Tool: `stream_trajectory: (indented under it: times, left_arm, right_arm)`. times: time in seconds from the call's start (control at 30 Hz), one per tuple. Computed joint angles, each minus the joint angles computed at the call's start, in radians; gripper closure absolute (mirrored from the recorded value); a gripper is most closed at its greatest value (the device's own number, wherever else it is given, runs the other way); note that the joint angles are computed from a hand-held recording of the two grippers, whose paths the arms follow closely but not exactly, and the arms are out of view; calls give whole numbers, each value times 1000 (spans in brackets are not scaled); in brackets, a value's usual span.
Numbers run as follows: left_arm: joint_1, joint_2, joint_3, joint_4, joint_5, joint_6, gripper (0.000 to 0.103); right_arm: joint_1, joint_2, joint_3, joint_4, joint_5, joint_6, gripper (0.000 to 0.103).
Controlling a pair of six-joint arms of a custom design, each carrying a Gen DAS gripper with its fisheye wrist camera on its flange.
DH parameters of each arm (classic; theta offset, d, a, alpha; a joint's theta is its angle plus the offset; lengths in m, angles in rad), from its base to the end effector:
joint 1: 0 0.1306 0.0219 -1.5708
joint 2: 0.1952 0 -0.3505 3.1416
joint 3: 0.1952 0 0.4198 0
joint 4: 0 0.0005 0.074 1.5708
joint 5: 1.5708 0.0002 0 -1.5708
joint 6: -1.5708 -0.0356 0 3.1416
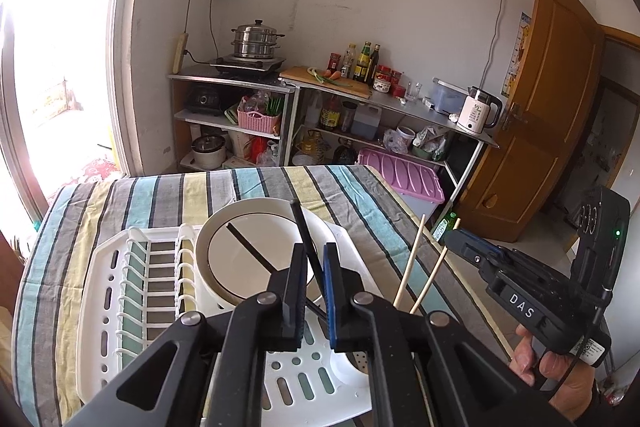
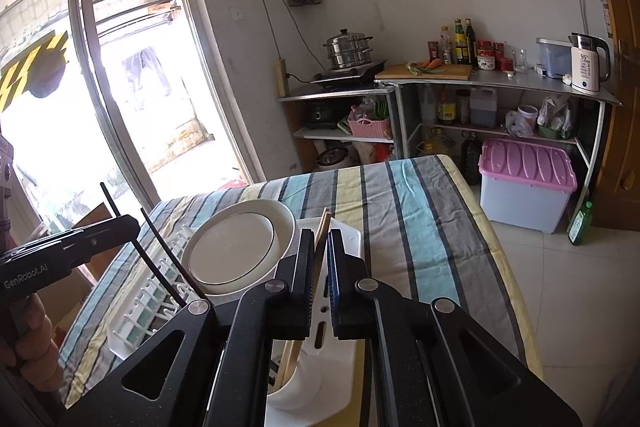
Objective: Organize utensils
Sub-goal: 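Release the dark chopstick into the cup while the right tool releases its wooden one, then move both tools down toward the chopsticks lying on the cloth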
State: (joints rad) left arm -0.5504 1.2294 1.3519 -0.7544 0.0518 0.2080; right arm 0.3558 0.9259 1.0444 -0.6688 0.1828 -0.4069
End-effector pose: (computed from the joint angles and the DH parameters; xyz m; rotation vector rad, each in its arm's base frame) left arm 0.4043 -0.2508 0.4638 0.4112 2.2055 -0.4752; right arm 0.3579 0.1256 0.4387 0.1628 2.1156 0.2611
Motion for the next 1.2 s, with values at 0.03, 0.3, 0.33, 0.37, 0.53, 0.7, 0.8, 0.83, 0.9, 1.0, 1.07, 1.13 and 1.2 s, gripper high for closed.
stream_trajectory:
  times: [0.03, 0.3, 0.33, 0.37, 0.53, 0.7, 0.8, 0.83, 0.9, 1.0, 1.07, 1.13, 1.2]
  left_arm:
    - [0, -2, -1, -2, -2, -1, 96]
    - [-1, -38, -32, -5, -21, -18, 86]
    - [-3, -48, -40, -5, -28, -22, 86]
    - [-5, -62, -53, 0, -34, -28, 85]
    - [-18, -138, -120, 8, -49, -43, 84]
    - [-40, -213, -178, -2, -82, -51, 84]
    - [-47, -282, -237, -5, -91, -43, 84]
    - [-50, -310, -262, -8, -96, -38, 84]
    - [-58, -366, -311, -16, -106, -28, 84]
    - [-77, -452, -386, -32, -135, -11, 84]
    - [-94, -511, -436, -46, -162, 2, 84]
    - [-115, -565, -480, -69, -184, 16, 84]
    - [-135, -613, -519, -90, -210, 25, 84]
  right_arm:
    - [1, -5, -2, 1, 4, 1, 90]
    - [6, -50, -33, 1, 18, -8, 87]
    - [8, -60, -39, -1, 21, -9, 87]
    - [12, -69, -43, -5, 27, -10, 86]
    - [53, -132, -74, -24, 65, -15, 86]
    - [102, -195, -96, -50, 89, -23, 86]
    - [144, -244, -120, -69, 109, -33, 86]
    - [162, -261, -129, -75, 119, -34, 86]
    - [210, -295, -148, -88, 157, -38, 86]
    - [278, -336, -174, -114, 202, -48, 86]
    - [328, -357, -191, -131, 239, -62, 86]
    - [374, -373, -205, -149, 265, -74, 86]
    - [420, -386, -219, -164, 291, -89, 86]
